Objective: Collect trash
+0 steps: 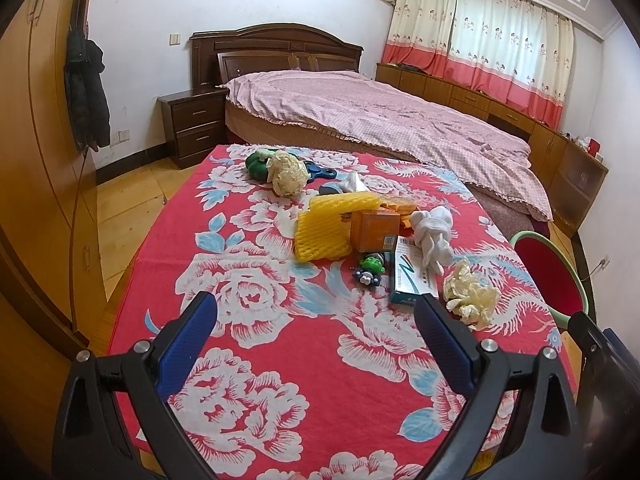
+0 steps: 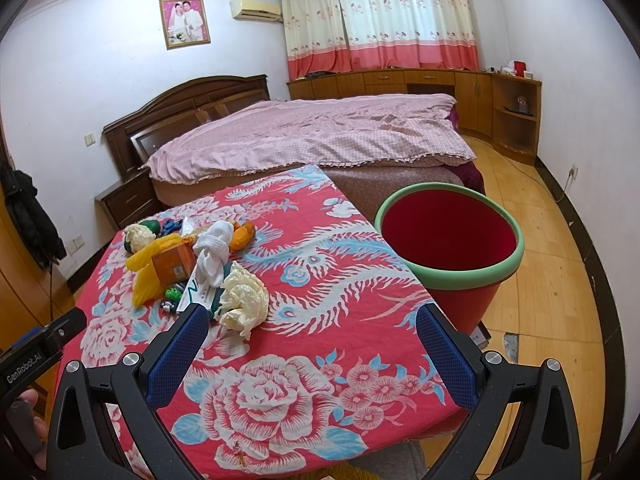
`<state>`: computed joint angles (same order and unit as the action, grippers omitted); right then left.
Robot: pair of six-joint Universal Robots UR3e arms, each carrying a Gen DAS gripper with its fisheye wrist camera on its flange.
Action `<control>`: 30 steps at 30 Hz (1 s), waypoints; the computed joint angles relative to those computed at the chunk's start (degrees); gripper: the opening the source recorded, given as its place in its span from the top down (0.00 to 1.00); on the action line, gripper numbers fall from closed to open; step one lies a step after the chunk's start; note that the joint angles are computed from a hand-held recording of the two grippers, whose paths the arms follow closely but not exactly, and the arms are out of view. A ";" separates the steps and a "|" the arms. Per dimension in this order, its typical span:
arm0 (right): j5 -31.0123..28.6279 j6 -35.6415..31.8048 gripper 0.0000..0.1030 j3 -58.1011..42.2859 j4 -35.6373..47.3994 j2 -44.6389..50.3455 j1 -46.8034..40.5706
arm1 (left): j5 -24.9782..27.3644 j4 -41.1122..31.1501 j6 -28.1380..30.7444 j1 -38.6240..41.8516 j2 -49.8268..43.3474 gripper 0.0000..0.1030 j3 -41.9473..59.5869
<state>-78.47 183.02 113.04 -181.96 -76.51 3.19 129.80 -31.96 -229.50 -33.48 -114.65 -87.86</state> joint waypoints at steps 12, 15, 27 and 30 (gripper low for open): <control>-0.28 0.27 0.00 -0.17 -0.02 0.26 0.22 | -0.09 0.16 0.07 0.11 0.23 0.05 -0.40; -0.30 0.32 0.00 -0.20 -0.02 0.34 0.27 | -0.01 0.11 0.06 0.09 0.21 0.05 -0.38; 1.43 0.38 0.00 -3.95 4.53 2.19 -0.92 | -0.55 0.58 2.42 3.18 0.88 0.05 -1.28; 1.23 0.17 0.00 -5.83 5.57 3.24 -0.82 | -0.78 0.25 3.68 4.78 1.22 0.05 -1.41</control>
